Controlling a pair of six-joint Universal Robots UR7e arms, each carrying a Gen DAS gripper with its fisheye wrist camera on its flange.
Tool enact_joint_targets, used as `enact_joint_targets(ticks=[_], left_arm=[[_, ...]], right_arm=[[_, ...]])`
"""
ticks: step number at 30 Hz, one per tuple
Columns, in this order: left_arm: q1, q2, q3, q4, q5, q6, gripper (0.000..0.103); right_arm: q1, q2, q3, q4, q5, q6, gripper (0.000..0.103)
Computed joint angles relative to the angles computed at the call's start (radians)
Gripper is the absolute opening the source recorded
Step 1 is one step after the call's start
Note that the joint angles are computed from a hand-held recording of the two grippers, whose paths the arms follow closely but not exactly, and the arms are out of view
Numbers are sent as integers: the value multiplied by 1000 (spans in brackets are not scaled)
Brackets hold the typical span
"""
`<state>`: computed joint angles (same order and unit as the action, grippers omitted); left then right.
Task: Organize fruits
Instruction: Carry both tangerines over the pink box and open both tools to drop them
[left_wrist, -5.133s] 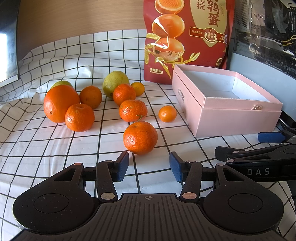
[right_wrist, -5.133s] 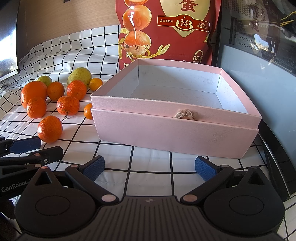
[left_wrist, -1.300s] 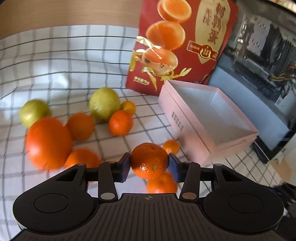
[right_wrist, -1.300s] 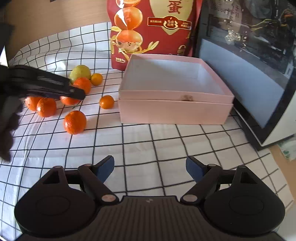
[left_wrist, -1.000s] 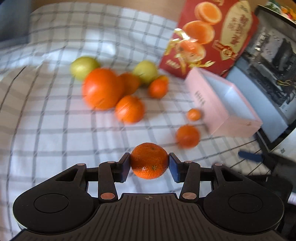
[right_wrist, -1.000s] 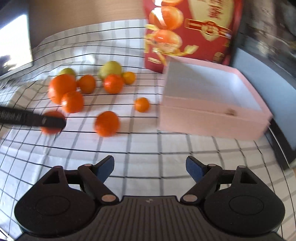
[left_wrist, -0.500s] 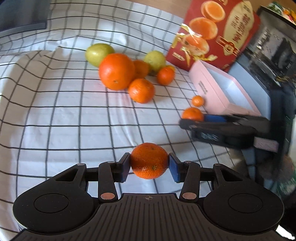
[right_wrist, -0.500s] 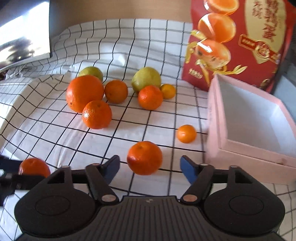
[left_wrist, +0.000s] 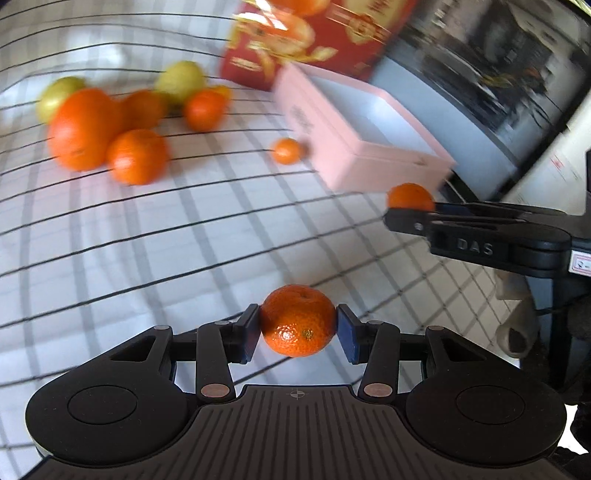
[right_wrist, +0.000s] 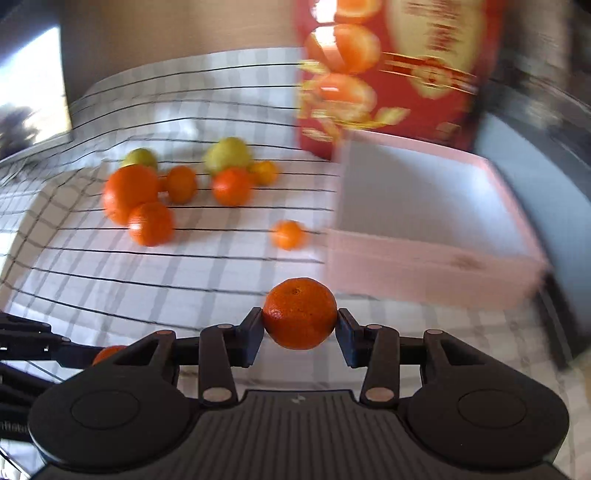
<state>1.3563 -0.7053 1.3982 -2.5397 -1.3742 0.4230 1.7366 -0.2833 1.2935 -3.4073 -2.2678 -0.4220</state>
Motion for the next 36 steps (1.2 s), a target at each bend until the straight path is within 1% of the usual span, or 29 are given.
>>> enact_joint_targets(ticks=[5,10,12,15,16,18,20,21,23,24,28,29,31,33,34,36], left_arm=[[-27,60,-92,73,-70,22,49],[-78,157,-247,37,-122,83,50],[-100,213,-338,17,-138,101,50],[-126,328,-529,15,-153,45,50],[-134,377,-618,54,-137,34,49],[-150,463,-781,156,-74,27,49],[-145,491,-824,145,-90,13,49],[-141,488,-813,117,-99,0,49],[-130,453,-735,29,-119,-23,49],[-124,448,-730,20,-131,-31,49],[-91,342,-542,-39,-136,-79,49],[-80,306,-477,-58,-135,-86,49],[-58,237,-350,-102,-118,-102,49],[-36,177,-243,-136,-93,-112,49],[-25,155,-207,-139,-79,-108,49],[-10,124,-163,-149,-22,-102,49]], right_arm=[[-10,-62,132,-149,-116,8,42],[-26,-111,227,-223,-154,78,42],[-31,-121,249,-246,-153,94,42],[-34,-132,272,-267,-144,107,42],[-35,-135,277,-272,-139,111,42],[-34,-135,278,-274,-137,119,42],[-33,-135,277,-270,-131,125,42],[-34,-132,273,-268,-128,125,42],[-37,-134,276,-267,-124,124,42],[-39,-134,276,-262,-124,131,42],[-52,-137,271,-227,-117,156,42],[-54,-136,267,-221,-112,157,42],[-58,-137,257,-219,-90,151,42],[-58,-133,228,-217,-66,124,42],[-56,-127,204,-217,-57,97,42],[-50,-111,134,-214,-41,27,42]])
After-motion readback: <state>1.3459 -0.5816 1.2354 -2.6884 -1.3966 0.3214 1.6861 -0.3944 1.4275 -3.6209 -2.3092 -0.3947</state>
